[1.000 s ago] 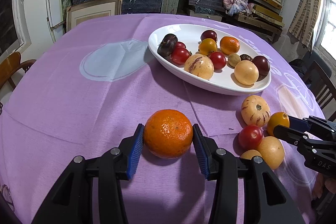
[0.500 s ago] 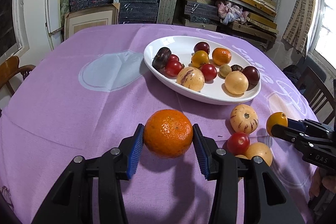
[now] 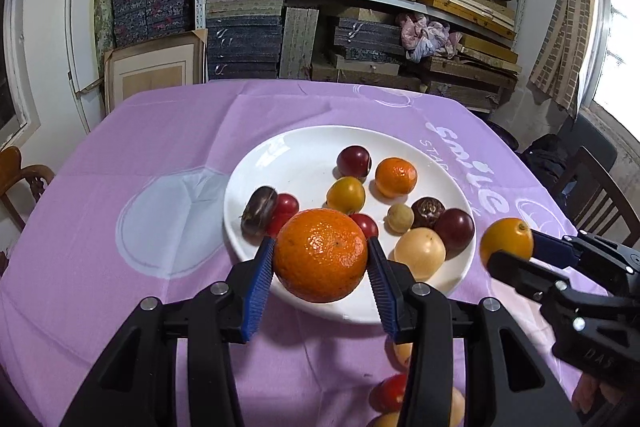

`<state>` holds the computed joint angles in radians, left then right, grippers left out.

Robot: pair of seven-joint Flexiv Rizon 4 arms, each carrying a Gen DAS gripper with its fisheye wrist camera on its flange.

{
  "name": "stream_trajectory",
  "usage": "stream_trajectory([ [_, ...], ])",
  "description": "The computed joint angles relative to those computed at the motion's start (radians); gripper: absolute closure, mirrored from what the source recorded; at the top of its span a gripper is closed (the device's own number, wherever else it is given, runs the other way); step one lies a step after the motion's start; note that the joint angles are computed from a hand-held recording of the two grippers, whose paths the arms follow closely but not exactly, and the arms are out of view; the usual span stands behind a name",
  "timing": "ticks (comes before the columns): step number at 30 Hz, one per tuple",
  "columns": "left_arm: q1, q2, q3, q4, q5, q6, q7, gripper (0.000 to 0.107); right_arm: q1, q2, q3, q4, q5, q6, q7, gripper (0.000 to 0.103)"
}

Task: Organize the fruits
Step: 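Lower the orange onto the plate with the left tool and open it, then withdraw the left tool and move it toward the small yellow-brown round fruit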

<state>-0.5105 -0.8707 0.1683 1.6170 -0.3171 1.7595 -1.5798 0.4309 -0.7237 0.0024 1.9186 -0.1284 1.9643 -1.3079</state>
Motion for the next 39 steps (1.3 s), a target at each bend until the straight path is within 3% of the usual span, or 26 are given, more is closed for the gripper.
stream_trajectory([
  [7,-0.019,-0.113,0.097,-0.215,-0.005,-0.185,-0.065,0.06,0.01,-0.098,-0.026,-0.19,-0.048,-0.141,0.03,0.066],
  [11,0.022,-0.132,0.068,-0.251,0.039,-0.203,-0.088,0.06,-0.005,-0.141,-0.02,-0.252,-0.07,-0.159,0.049,0.065],
  [12,0.019,-0.134,0.079,-0.252,0.052,-0.206,-0.1,0.06,-0.003,-0.146,-0.027,-0.258,-0.07,-0.155,0.054,0.058],
  [13,0.015,-0.134,0.086,-0.254,0.064,-0.202,-0.115,0.059,0.021,-0.148,-0.059,-0.256,-0.053,-0.142,0.067,0.04],
  [15,0.03,-0.126,0.069,-0.243,0.09,-0.18,-0.132,0.05,0.044,-0.146,-0.094,-0.241,-0.02,-0.11,0.085,0.027],
  [20,0.049,-0.057,0.044,-0.14,0.113,-0.1,-0.161,0.042,0.023,-0.079,-0.075,-0.121,0.025,-0.001,0.073,0.025],
  [23,0.018,-0.003,0.074,-0.042,0.107,-0.049,-0.177,0.035,-0.006,-0.036,-0.034,-0.016,0.069,0.112,0.064,0.011],
  [30,-0.094,0.069,0.13,0.177,0.058,0.054,-0.133,0.032,-0.181,-0.059,0.132,0.151,0.052,0.372,0.185,0.004],
  [35,-0.091,0.074,0.061,0.269,0.022,0.113,-0.097,0.032,-0.317,-0.12,0.19,0.158,-0.083,0.377,0.385,0.004],
  [39,-0.107,0.062,0.043,0.298,-0.006,0.156,-0.037,0.032,-0.298,-0.121,0.148,0.174,-0.078,0.431,0.425,0.004],
])
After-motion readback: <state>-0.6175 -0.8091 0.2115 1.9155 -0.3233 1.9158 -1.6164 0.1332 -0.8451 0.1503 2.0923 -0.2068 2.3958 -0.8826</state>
